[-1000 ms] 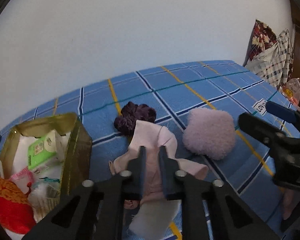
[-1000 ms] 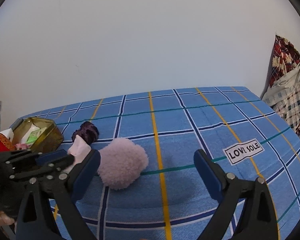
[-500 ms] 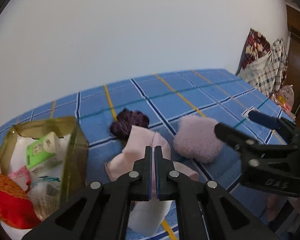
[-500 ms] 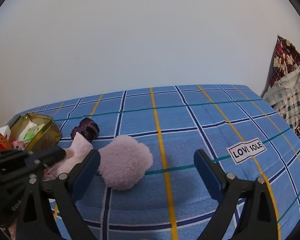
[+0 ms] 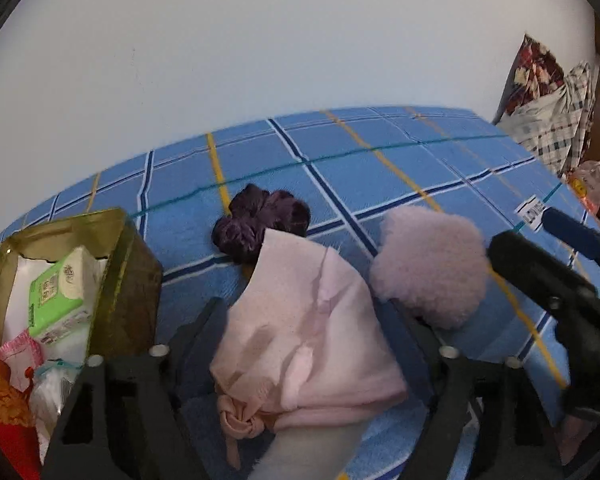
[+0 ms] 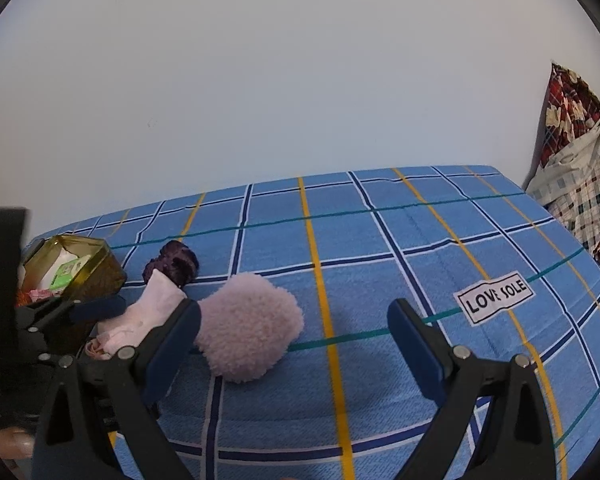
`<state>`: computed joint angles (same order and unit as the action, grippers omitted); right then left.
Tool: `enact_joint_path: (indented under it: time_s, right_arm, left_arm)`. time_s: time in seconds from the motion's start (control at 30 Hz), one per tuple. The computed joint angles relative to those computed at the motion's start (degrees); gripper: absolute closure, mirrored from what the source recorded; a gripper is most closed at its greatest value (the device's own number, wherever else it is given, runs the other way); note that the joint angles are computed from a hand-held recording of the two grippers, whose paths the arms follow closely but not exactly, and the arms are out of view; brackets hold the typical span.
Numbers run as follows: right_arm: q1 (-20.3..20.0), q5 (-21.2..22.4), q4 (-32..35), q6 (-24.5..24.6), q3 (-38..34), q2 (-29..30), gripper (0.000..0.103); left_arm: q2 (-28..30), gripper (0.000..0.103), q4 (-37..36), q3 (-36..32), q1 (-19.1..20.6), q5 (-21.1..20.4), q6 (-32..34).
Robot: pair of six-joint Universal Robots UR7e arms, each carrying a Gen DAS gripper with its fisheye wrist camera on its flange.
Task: Organize soft objects
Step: 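Grasp the pink cloth with the left gripper and lift it, then grasp the pink fluffy ball with the right gripper and lift it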
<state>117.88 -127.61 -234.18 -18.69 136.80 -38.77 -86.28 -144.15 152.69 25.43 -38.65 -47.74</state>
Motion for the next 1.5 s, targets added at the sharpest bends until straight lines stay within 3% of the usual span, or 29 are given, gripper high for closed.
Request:
enact_joint_path:
  time_s: [0.03,0.1,0.13,0.17,0.23,0.4,0.57,0.73,0.9,0.97,1.03,1.27,1.37,1.5]
  right_arm:
    - [0.00,-0.13,0.19,0.00,-0.01,0.00,0.007]
    - [-0.01,-0.28,0.83,-0.02,-0.16,0.05,0.007]
    - [0.00,-0.56,1.40,0.11,-0.30,0.05,0.007]
    - [0.06,-0.82,1.69,0.25,-0.43,0.21,0.007]
    - [-0.03,-0.93,2.39,0.42,-0.51,0.18,0.007]
    - [-0.26,-1.12,4.62,0.32,-0.90,0.19,0.007]
    - [-0.27,-0.83,10.56,0.57,-1.98,0.17,0.007]
    - [0.48,-2.21,14.37,0.97,-3.35,0.82,0.009]
    - [0.20,-2.57,21.30,3.37,-4.45,0.07,0.036]
    - [0.31,-1.87,20.80,3.18,-4.19,0.00,0.063]
    - [0.80,-1.54,19.42,2.39,-3.93,0.25,0.076]
    - [3.17,-1.73,14.40,0.60,-3.19,1.51,0.085]
    - [4.08,-0.64,9.71,-0.33,-1.98,1.78,0.085]
    - [5.53,-0.27,3.28,-1.63,-0.65,2.45,0.085]
  left_arm:
    - [0.10,0.047,-1.40,0.07,0.48,-0.72,0.84]
    - [-0.43,0.061,-3.34,0.72,0.26,-1.30,1.89]
    - [-0.82,0.077,-3.83,1.02,-0.06,-1.58,2.25]
    - [-1.47,0.086,-4.30,1.53,-0.78,-1.42,2.14]
    - [-3.46,0.093,-3.39,2.51,-2.82,0.22,0.42]
    - [-10.37,0.093,-5.15,5.80,-7.59,3.97,-1.51]
    - [-14.85,0.093,6.66,6.10,-11.56,7.85,-9.66]
    - [-17.12,0.093,13.35,6.83,-14.27,9.41,-14.67]
    - [-23.69,0.093,21.04,7.92,-18.53,11.26,-20.21]
    - [-27.42,0.093,27.80,7.95,-20.76,12.12,-24.04]
    - [-28.93,0.093,33.11,7.60,-21.81,12.48,-27.61]
    - [-28.79,0.093,41.86,6.95,-24.59,11.79,-34.63]
    - [-30.72,0.093,49.55,6.51,-27.53,10.96,-39.76]
    - [-30.65,0.093,54.33,6.11,-29.79,10.09,-43.93]
